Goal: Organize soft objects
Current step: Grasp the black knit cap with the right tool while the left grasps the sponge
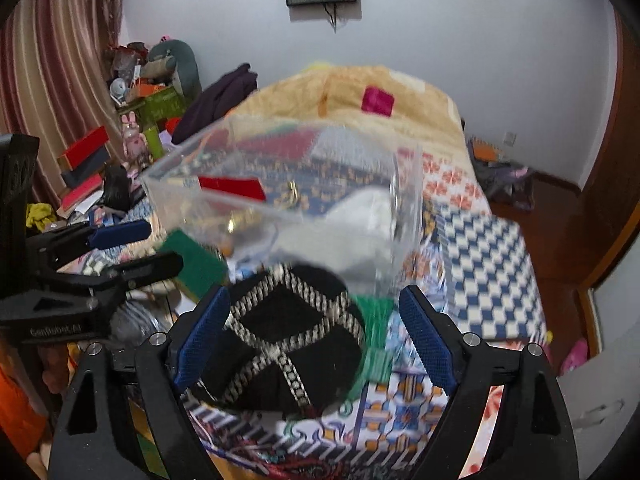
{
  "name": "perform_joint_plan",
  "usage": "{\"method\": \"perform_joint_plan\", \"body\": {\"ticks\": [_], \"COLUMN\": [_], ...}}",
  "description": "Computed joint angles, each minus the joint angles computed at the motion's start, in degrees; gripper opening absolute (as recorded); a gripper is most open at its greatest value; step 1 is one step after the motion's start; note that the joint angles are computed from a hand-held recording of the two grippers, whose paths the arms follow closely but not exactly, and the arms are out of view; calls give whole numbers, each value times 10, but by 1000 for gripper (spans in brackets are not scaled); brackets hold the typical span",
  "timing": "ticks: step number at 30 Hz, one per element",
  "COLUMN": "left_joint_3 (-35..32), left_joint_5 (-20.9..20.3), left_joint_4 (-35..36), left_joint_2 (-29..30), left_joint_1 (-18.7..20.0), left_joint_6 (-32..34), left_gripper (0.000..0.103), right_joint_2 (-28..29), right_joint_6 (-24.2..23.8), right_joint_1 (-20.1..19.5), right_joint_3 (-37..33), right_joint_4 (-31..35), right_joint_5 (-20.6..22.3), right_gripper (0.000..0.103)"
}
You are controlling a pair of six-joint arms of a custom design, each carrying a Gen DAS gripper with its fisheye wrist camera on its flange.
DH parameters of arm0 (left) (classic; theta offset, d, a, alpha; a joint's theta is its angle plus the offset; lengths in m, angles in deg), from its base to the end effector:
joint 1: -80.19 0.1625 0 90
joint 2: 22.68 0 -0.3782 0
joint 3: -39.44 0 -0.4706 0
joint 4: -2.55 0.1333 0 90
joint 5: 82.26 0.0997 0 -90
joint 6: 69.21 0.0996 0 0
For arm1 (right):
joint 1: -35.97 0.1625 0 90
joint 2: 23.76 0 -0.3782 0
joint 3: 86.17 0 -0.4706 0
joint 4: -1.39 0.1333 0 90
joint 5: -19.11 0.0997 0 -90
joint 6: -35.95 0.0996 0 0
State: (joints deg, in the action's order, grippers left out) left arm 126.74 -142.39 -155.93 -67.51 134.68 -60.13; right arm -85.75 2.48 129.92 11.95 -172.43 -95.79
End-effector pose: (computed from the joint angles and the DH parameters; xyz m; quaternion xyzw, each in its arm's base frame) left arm -0.2826 -0.7109 0.0775 0.3035 0.8931 -0.2691 0.1948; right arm 0.1388 -0.6837 0.2318 0.2039 -0.8739 0.3315 0.2913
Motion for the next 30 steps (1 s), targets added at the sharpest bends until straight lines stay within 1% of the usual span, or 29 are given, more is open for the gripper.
{"method": "perform_joint_plan", "body": {"ticks": [1,2,3,4,6,7,9,10,11,12,13,15,16,18,21,25,30], "left_joint_3": [-1,-3,-4,-4,-1,-1,-2,-2,-1,0,2,7,9,14,20,31,38], "left_joint_5": [-2,-3,-2,-1,0,-1,-2,-3,-3,-2,-1,0,0,-3,-7,-12,-15], "left_joint_4": [5,10,12,12,9,11,14,13,10,7,2,-6,-11,-17,-28,-46,-73], "left_joint_2": [2,4,5,7,7,7,8,8,8,8,8,5,4,-1,-7,-20,-32], "left_joint_1": [1,3,4,4,6,7,8,9,9,9,8,7,6,5,3,0,-8], "left_joint_6": [-3,-4,-5,-4,-2,-3,-6,-8,-7,-6,-4,0,2,4,6,10,22], "left_gripper": [60,54,49,47,38,36,34,32,30,28,26,21,20,18,16,15,15], "right_joint_2": [-1,-1,-1,-2,-1,-2,-2,-3,-3,-2,0,0,-3,-11,-17,-22,-31], "right_joint_6": [4,9,14,17,23,26,31,32,32,31,29,24,26,37,37,22,14], "right_joint_1": [-3,-6,-10,-12,-15,-16,-19,-20,-20,-21,-19,-17,-18,-21,-23,-18,-11], "right_joint_3": [2,3,2,3,-1,-1,-1,0,2,1,1,4,5,10,14,23,27], "right_joint_4": [4,9,15,18,33,40,54,59,62,63,57,48,47,51,46,23,8], "right_joint_5": [0,0,-1,-2,-3,-1,2,4,5,5,0,-4,1,17,29,39,60], "right_gripper": [84,84,82,80,70,68,59,57,50,45,44,29,26,18,13,12,12]}}
